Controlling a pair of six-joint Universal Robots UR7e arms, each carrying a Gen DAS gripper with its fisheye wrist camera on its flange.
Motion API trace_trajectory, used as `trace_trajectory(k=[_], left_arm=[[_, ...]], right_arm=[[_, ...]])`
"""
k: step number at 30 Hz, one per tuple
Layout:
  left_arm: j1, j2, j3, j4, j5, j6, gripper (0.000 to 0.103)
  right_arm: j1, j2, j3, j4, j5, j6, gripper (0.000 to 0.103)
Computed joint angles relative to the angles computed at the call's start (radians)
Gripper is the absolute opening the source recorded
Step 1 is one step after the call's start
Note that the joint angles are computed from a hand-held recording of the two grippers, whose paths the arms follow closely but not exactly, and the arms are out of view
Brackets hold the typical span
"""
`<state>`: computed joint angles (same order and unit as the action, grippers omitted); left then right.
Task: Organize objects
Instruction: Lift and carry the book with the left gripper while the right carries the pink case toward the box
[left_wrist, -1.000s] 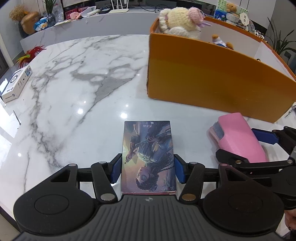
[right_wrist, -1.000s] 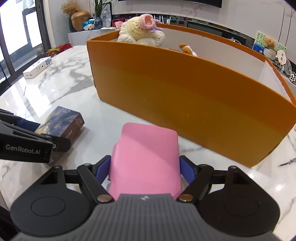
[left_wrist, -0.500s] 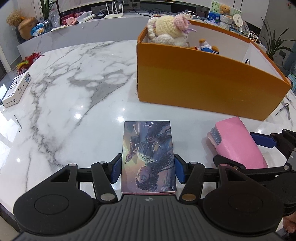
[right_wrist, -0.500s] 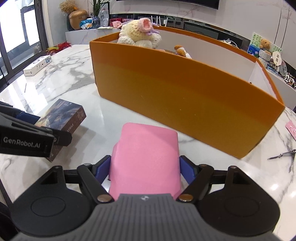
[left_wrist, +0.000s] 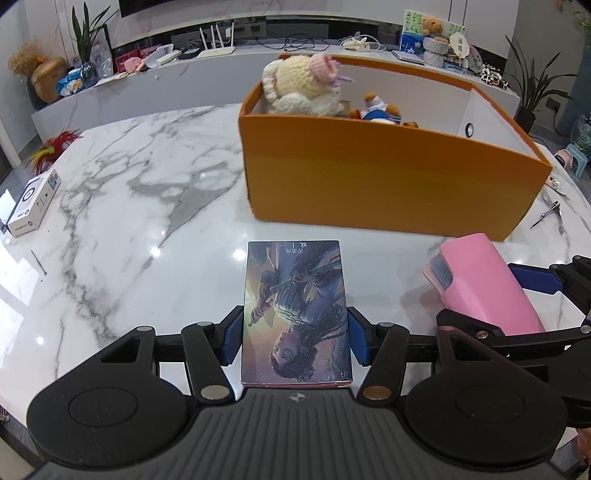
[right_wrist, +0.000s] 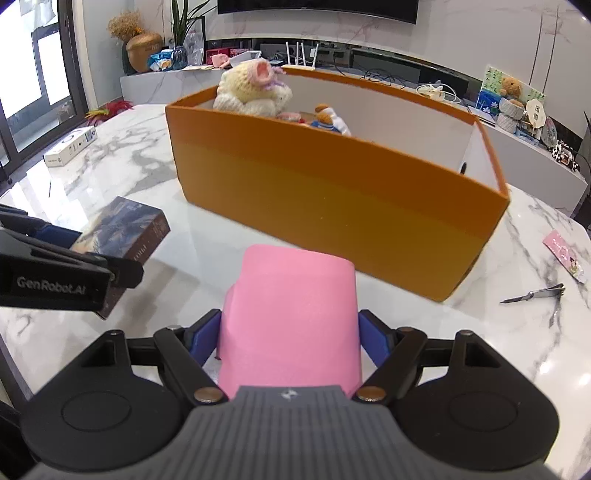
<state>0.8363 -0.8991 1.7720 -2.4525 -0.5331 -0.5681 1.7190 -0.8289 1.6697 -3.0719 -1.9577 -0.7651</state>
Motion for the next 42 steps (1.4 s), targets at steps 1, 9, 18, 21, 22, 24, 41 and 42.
trace_trajectory(k=[1,9,18,21,22,24,41,42], left_arm=[[-0.003,0.002,0.000,-0.005,0.003,0.003,0.066],[-0.026,0.012,0.005,-0.031,0.012,0.011,0.066],[-0.053,0.013,0.021,-0.079,0.035,0.031,0.066],[-0.060,0.013,0.026,-0.096,0.045,0.042,0.066],[-0.062,0.014,0.027,-0.103,0.050,0.047,0.066],[-0.067,0.016,0.028,-0.113,0.063,0.057,0.066],[-0.090,0.048,0.025,-0.322,0.084,0.218,0.066],[-0.093,0.053,0.018,-0.331,0.088,0.230,0.066]], right_arm=[[0.001,-0.004,0.003,-0.001,0.000,0.000,0.079],[0.016,-0.040,0.033,-0.023,-0.003,0.010,0.079],[0.020,-0.081,0.074,-0.065,0.006,0.031,0.079],[0.021,-0.092,0.082,-0.072,0.013,0.037,0.079],[0.020,-0.094,0.083,-0.076,0.015,0.036,0.079],[0.021,-0.098,0.085,-0.079,0.017,0.037,0.079],[0.022,-0.127,0.086,-0.103,0.060,0.034,0.079],[0.020,-0.129,0.083,-0.103,0.065,0.040,0.079]])
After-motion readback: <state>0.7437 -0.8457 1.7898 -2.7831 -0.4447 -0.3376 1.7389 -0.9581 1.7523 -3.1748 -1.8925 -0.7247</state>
